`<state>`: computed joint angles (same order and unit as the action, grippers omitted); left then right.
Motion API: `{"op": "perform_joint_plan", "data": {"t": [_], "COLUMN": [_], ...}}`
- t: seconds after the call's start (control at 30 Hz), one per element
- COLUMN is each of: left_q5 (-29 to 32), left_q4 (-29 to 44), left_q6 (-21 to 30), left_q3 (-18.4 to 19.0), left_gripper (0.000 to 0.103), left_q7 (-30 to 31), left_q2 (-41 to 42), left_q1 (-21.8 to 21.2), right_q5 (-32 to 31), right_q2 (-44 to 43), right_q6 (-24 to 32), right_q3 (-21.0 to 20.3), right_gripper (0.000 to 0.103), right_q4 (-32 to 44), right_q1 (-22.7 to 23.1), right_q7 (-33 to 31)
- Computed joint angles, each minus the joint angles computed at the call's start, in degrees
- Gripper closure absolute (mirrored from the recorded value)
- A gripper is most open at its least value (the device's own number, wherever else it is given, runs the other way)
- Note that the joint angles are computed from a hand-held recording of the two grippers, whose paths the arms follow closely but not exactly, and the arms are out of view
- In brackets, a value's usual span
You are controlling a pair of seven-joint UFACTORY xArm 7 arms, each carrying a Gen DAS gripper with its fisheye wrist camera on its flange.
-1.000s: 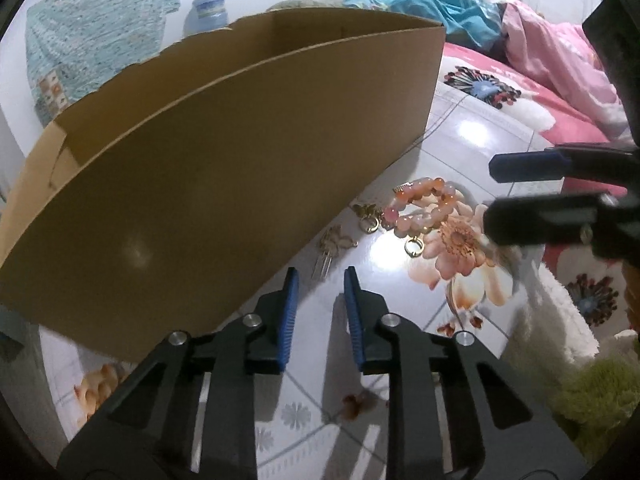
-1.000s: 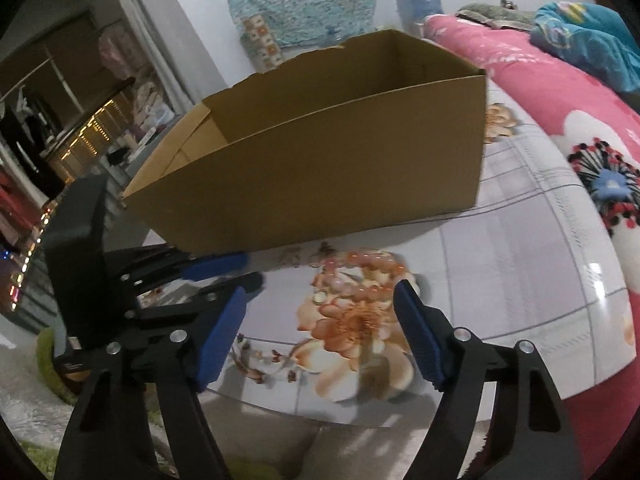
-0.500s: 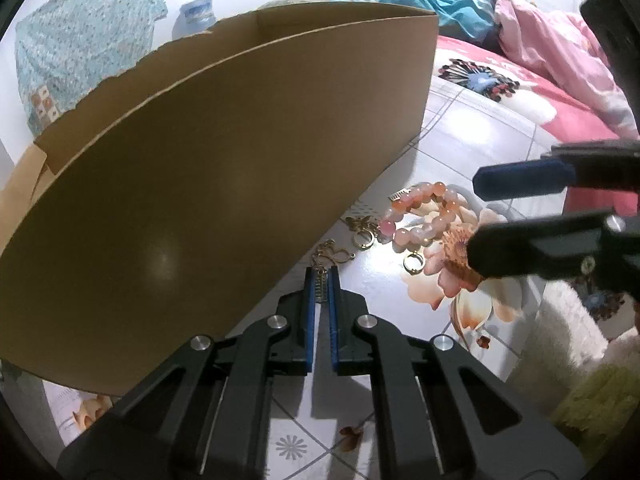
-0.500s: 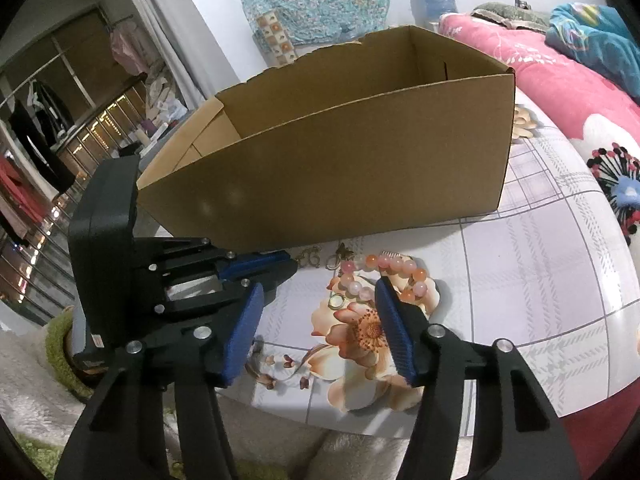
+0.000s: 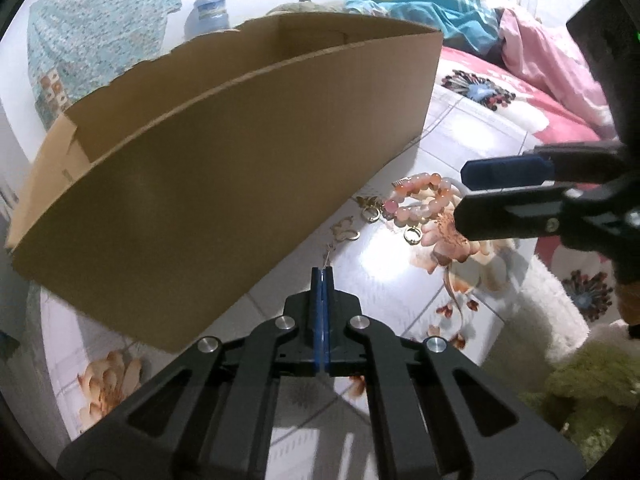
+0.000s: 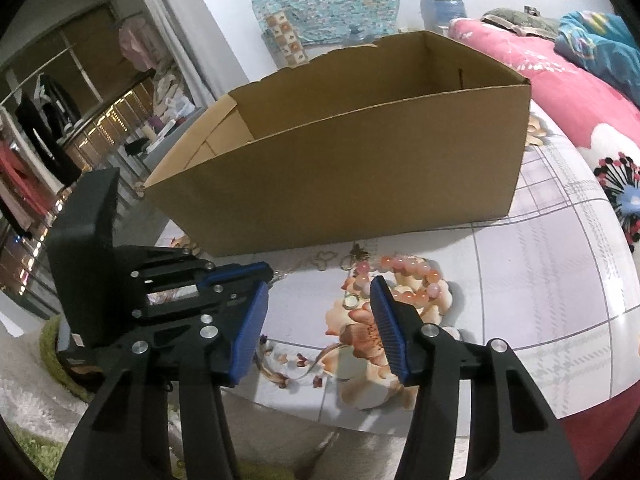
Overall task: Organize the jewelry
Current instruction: 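Grasp the small gold hoop earring beside the bracelet with the right gripper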
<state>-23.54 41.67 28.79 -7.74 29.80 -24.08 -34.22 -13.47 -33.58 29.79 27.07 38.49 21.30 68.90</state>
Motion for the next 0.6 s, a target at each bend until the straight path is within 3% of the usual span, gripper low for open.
{"op": "perform_joint_plan", "data": {"t": [0.2,0.47,0.6], "left_q5": [-3.51,-4.35,-4.92], "left_q4": [-1.06,-1.6,-1.53], "left_q6": [2.29,2.41,2.45], "left_q3": [2.41,2.22,2.36], "left_gripper": [0.103,0.103,0.103], "left_q7": [1.2,1.36,1.86], "left_q2": [-3.53,-3.4,-3.16], "left_q1": [-0.46,-0.27,-0.32], "right_q5": [-0.4,-3.88,-6.28], "right_q2": [2.32,7.2,9.61], "right_q6": [1.19,9.15,11.81], "right_q3": [0.04,0.61,0.38], "right_gripper": [0.06,0.074,0.076], "right_q4": [1.55,5.5,6.93], "right_q1": [0.13,0.08,0.71], "right_q7": [-0.87,-1.1,-0.4]}}
